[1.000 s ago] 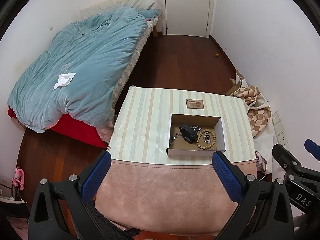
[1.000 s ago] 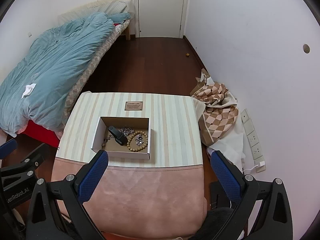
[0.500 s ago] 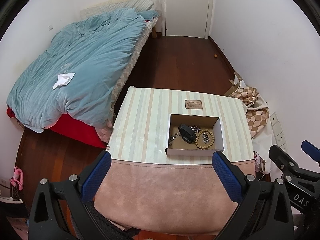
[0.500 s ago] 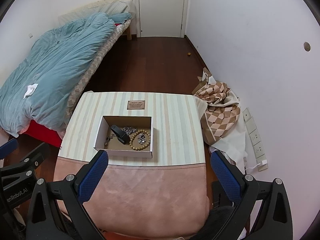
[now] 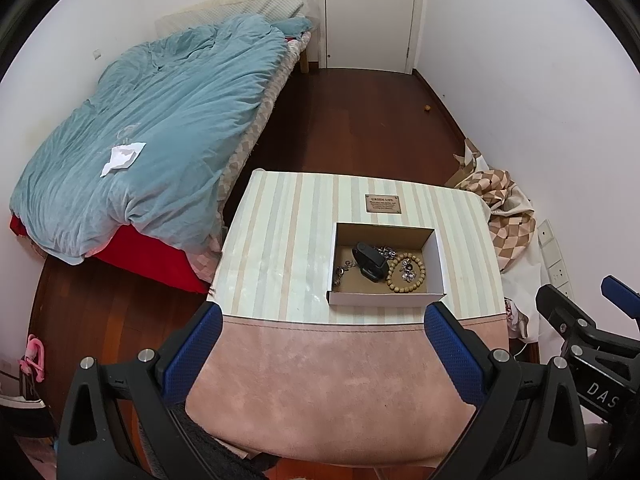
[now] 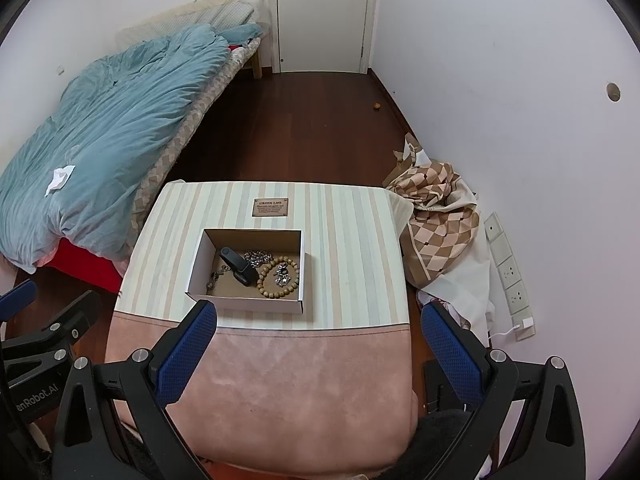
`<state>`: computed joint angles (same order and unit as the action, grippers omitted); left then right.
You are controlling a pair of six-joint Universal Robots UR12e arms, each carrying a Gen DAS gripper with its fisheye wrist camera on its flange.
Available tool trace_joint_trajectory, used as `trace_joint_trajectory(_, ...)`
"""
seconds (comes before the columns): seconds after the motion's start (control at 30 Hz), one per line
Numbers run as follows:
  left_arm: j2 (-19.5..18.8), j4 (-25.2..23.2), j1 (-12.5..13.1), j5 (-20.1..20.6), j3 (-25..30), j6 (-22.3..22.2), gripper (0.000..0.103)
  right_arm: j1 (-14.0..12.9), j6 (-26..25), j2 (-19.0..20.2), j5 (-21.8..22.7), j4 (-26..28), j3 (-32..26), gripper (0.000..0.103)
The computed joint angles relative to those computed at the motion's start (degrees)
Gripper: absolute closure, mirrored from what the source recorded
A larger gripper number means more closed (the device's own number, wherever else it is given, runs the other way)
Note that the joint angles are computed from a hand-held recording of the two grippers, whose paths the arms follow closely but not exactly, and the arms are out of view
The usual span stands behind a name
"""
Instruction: Organize jewelry
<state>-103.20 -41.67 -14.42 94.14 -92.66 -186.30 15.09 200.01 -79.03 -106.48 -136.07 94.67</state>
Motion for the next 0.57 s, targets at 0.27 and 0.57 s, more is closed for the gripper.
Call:
trace_joint_trajectory(0.27,0.1,0.0,-0.1,0.1,0.0,0.1,0.0,0.1,0.0,0.0,-0.1,-0.2,0.0,0.0)
trace_joint_trajectory(0.57,0.0,0.3,-0.2,0.2,0.0,0.0,0.0,-0.2,-0.1,-0.3,0.5,0.0,0.1,0.0)
